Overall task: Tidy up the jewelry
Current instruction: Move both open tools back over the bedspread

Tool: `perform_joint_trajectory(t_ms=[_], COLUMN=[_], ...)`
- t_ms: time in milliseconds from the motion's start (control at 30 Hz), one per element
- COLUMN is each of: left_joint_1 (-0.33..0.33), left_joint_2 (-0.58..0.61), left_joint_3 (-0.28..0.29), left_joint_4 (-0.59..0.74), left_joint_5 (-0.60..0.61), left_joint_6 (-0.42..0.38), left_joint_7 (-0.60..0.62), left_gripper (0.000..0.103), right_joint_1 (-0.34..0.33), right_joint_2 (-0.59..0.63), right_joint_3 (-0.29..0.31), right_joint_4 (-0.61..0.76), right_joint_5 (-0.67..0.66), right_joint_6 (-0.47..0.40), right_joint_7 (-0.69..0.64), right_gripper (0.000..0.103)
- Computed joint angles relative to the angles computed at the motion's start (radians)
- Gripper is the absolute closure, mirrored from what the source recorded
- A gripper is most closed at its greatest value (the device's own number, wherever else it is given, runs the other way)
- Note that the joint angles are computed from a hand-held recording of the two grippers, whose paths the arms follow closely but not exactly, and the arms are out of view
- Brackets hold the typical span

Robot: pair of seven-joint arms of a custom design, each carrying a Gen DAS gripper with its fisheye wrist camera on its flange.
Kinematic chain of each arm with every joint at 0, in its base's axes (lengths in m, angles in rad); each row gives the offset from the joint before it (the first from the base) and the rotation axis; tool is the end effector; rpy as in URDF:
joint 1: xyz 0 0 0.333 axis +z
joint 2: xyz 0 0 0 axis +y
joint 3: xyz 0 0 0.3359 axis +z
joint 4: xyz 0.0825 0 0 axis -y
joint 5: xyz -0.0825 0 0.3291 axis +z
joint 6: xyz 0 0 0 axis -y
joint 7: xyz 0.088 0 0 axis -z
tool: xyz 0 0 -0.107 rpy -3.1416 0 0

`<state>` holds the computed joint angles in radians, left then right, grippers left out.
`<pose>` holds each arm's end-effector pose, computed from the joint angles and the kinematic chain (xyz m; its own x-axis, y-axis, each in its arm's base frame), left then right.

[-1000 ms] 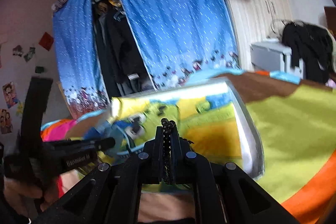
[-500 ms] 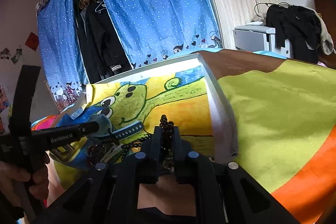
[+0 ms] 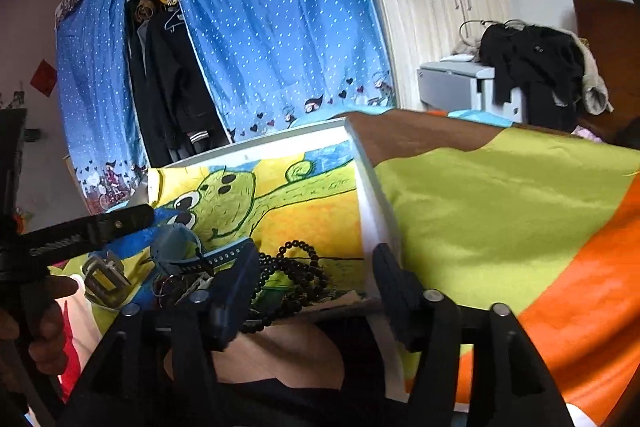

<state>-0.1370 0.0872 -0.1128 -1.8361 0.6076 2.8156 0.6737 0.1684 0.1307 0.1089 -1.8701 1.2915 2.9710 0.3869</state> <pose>0.5598 -0.1686 0.6179 0.0814 -0.9839 0.1591 -0.5699 -0.1769 -0.8024 0.5732 0.0907 0.5596 0.3601 -0.9153 -0.1803 -0.4848 -0.0184 -0.8745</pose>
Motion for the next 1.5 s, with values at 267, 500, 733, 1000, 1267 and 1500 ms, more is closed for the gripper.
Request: perform_joint_trajectory(t_ms=[267,500,733,1000,1267,1500], left_joint_1=[0.024,0.102,0.178,0.181,0.205,0.193], left_joint_2=[-0.118,-0.254,-0.403,-0.549,-0.692,-0.818], left_joint_3=[-0.023,-0.092,-0.17,-0.19,-0.225,-0.231], left_joint_4=[-0.082,-0.206,-0.339,-0.473,-0.6,-0.726], left_joint_5=[0.171,0.311,0.349,0.21,0.085,-0.029], left_joint_6=[-0.022,0.014,0.05,0.068,0.074,0.055], left_joint_7=[-0.181,-0.291,-0.315,-0.183,-0.102,-0.032], left_gripper=[0.002,0.002,0.002,0.002,0.002,0.002], right_joint_1=[0.015,0.059,0.104,0.14,0.182,0.23], right_joint_2=[-0.1,-0.211,-0.333,-0.456,-0.574,-0.661], right_joint_3=[-0.031,-0.063,-0.078,-0.087,-0.101,-0.115], right_joint_4=[-0.048,-0.122,-0.224,-0.338,-0.465,-0.566], right_joint_5=[0.125,0.211,0.263,0.239,0.182,0.109], right_joint_6=[-0.021,-0.015,0.001,0.01,0.033,0.083], right_joint_7=[-0.112,-0.212,-0.293,-0.284,-0.163,-0.055], right_gripper=[0.017,0.0,0.0,0.0,0.0,0.0])
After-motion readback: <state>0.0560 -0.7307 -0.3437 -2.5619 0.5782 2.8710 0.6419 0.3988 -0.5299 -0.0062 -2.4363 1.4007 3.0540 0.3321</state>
